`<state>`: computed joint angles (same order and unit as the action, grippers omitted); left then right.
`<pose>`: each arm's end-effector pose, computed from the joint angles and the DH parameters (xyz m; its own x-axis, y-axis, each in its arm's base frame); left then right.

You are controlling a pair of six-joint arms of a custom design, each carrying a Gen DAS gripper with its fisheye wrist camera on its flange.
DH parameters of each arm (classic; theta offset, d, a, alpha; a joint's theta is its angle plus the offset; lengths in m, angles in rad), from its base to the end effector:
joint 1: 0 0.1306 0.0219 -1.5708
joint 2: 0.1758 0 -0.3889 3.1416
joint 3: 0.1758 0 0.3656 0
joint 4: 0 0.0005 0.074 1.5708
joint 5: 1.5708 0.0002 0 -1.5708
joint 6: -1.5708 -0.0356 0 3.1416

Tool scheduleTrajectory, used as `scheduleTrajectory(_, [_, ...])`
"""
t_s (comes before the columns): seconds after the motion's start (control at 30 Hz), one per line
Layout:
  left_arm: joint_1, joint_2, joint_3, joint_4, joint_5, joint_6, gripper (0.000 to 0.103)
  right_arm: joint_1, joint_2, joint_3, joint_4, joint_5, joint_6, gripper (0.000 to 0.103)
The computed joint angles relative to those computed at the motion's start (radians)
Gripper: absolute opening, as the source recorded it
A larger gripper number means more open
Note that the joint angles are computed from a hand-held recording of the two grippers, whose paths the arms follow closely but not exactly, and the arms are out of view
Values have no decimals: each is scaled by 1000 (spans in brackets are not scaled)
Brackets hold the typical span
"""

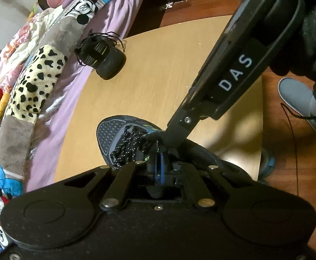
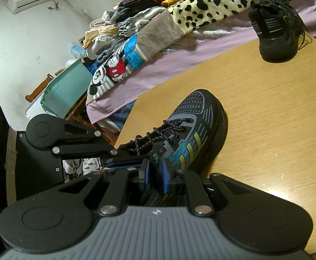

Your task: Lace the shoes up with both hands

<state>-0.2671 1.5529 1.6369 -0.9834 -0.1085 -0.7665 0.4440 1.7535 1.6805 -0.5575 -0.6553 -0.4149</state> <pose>0.4979 -0.1328 0.4596 -0.4071 0.8263 -0.3893 0.6660 0.5602 0.4925 0.5376 0.2792 0.4077 -0.8037 -0.0284 -0.5944 -0.5039 0.5638 0.6544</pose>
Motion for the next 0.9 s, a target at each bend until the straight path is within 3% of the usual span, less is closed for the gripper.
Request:
scheduleTrajectory(0.17, [20,15,37,-47,87,110,0,-3,3,4,-1,-4,-9,15])
scheduleTrajectory(0.33, [35,30,66,-71,120,210,0,-4,-1,-3,12,-4,-17,15])
scheduleTrajectory(0.4, [27,19,52,-42,88,190,0,-4,-3,-7,17,1,-17,15])
scheduleTrajectory(0.47, [32,17,56,-40,109,214,0,-4,-4,-8,20,4,-21,15])
scheduleTrajectory(0.7, [3,16,30,-41,58,117,0,-10,3,0,18,-6,-21,15])
scheduleTrajectory(0.9, [13,14,26,-21,74,128,0,-10,4,0,19,-8,-21,15])
